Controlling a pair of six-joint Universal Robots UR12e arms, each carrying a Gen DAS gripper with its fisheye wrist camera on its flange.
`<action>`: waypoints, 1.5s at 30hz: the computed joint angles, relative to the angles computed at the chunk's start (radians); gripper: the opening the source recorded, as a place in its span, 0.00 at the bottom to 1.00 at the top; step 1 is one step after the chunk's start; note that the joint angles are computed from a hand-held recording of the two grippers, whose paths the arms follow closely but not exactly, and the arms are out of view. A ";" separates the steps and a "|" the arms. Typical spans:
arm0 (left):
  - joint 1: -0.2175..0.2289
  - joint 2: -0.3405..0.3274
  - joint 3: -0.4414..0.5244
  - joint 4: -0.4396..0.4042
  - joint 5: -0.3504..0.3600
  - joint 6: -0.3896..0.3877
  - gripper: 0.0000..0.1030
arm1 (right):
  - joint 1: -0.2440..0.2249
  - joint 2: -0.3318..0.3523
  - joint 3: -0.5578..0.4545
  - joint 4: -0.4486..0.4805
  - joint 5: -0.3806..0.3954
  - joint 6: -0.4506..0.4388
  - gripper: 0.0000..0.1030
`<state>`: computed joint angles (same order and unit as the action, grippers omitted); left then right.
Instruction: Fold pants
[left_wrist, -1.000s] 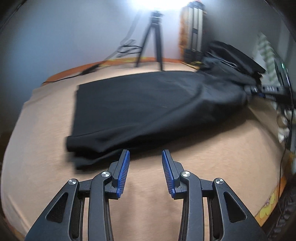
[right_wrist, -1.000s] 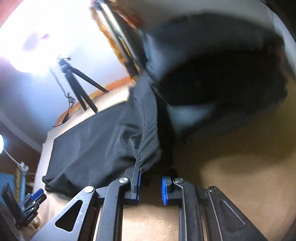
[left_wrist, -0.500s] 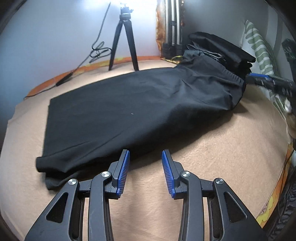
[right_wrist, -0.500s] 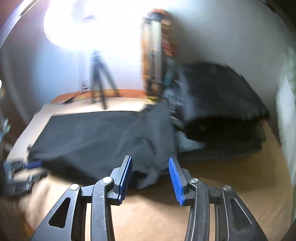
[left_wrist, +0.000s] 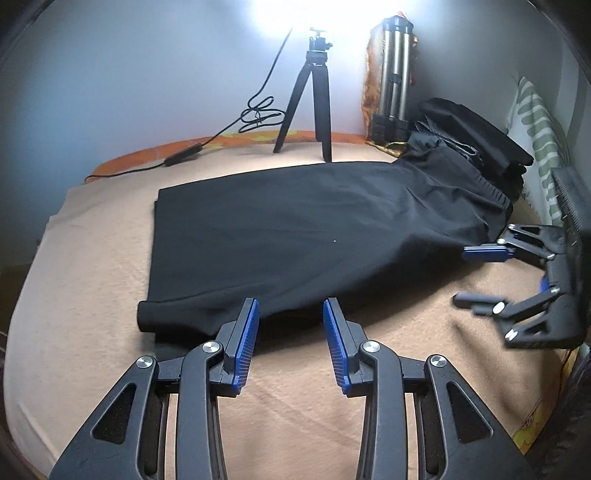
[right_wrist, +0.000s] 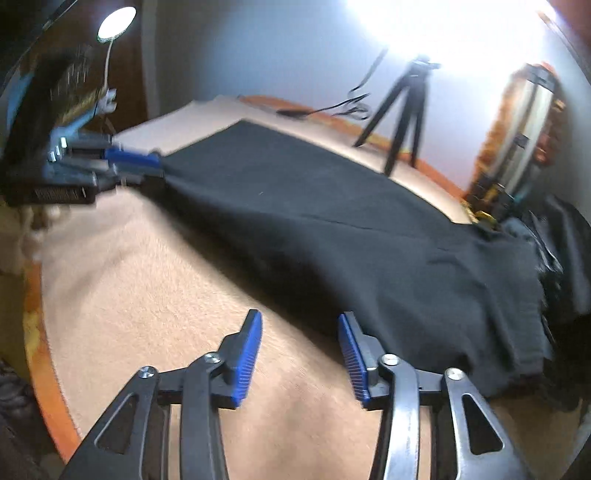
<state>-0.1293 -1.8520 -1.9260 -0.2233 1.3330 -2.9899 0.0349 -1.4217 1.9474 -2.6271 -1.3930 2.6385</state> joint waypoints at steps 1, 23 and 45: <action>0.002 0.002 -0.003 0.001 -0.001 0.004 0.33 | 0.008 0.007 -0.001 -0.008 -0.017 -0.010 0.56; 0.103 0.023 -0.035 -0.021 -0.059 -0.163 0.39 | -0.025 0.036 -0.090 0.009 0.098 0.096 0.01; 0.128 -0.047 -0.003 -0.009 -0.171 -0.522 0.52 | -0.026 0.034 -0.092 0.043 0.097 0.154 0.18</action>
